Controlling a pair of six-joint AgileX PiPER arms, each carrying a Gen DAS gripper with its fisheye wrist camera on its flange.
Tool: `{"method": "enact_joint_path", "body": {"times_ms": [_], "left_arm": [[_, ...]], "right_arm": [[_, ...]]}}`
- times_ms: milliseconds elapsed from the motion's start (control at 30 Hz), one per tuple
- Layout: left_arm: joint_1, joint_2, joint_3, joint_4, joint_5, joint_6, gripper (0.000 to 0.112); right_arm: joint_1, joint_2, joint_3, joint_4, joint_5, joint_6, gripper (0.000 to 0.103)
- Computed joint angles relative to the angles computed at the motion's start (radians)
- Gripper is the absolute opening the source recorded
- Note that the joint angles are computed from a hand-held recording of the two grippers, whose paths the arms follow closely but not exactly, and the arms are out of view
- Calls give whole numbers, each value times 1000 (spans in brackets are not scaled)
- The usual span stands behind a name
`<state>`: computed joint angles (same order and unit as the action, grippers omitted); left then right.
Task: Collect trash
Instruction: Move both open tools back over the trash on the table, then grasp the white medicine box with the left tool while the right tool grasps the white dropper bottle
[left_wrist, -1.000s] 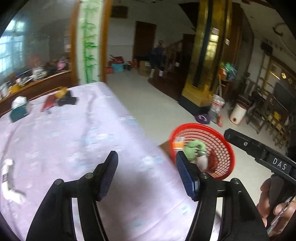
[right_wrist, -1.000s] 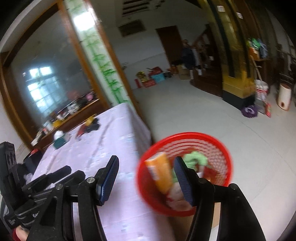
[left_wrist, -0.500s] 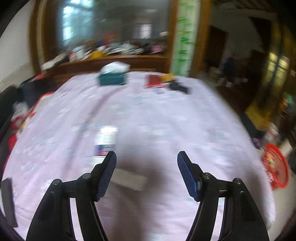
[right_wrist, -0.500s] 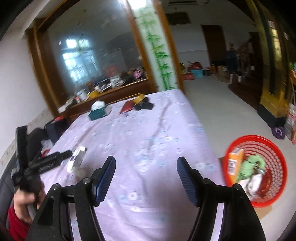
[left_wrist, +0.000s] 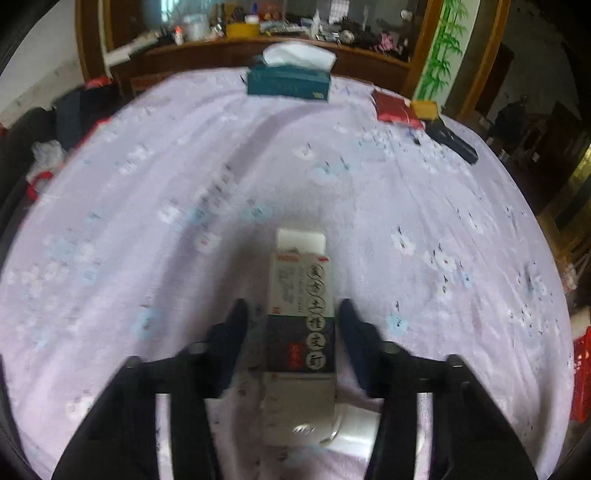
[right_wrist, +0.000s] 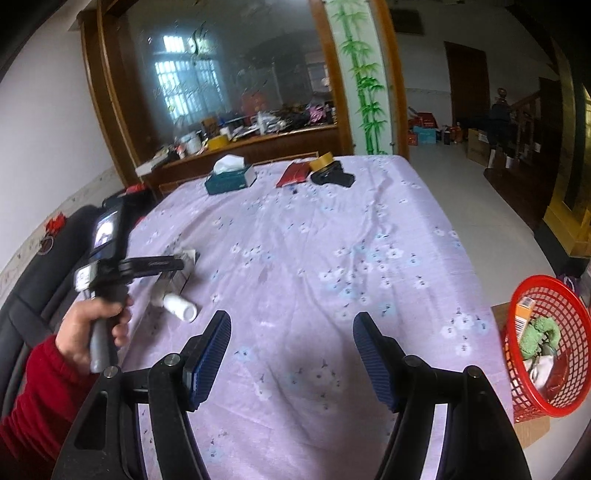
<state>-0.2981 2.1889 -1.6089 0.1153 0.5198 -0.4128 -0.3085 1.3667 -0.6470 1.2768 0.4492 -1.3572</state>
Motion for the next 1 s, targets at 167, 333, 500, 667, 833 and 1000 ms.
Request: {"method": "enact_joint_path", "body": {"times_ms": [167, 333, 500, 667, 833, 1000], "left_arm": [[9, -19, 77, -37, -104, 43, 32], [26, -66, 174, -22, -249, 33, 32], [55, -93, 215, 58, -306, -65, 32], [87, -114, 245, 197, -325, -234, 32], [121, -125, 258, 159, -338, -224, 32], [123, -131, 265, 166, -348, -220, 32]], "right_arm": [[95, 60, -55, -61, 10, 54, 73], [232, 211, -215, -187, 82, 133, 73], [367, 458, -486, -384, 157, 305, 72], [472, 641, -702, -495, 197, 356, 65], [530, 770, -867, -661, 224, 456, 52], [556, 805, -892, -716, 210, 504, 34]]}}
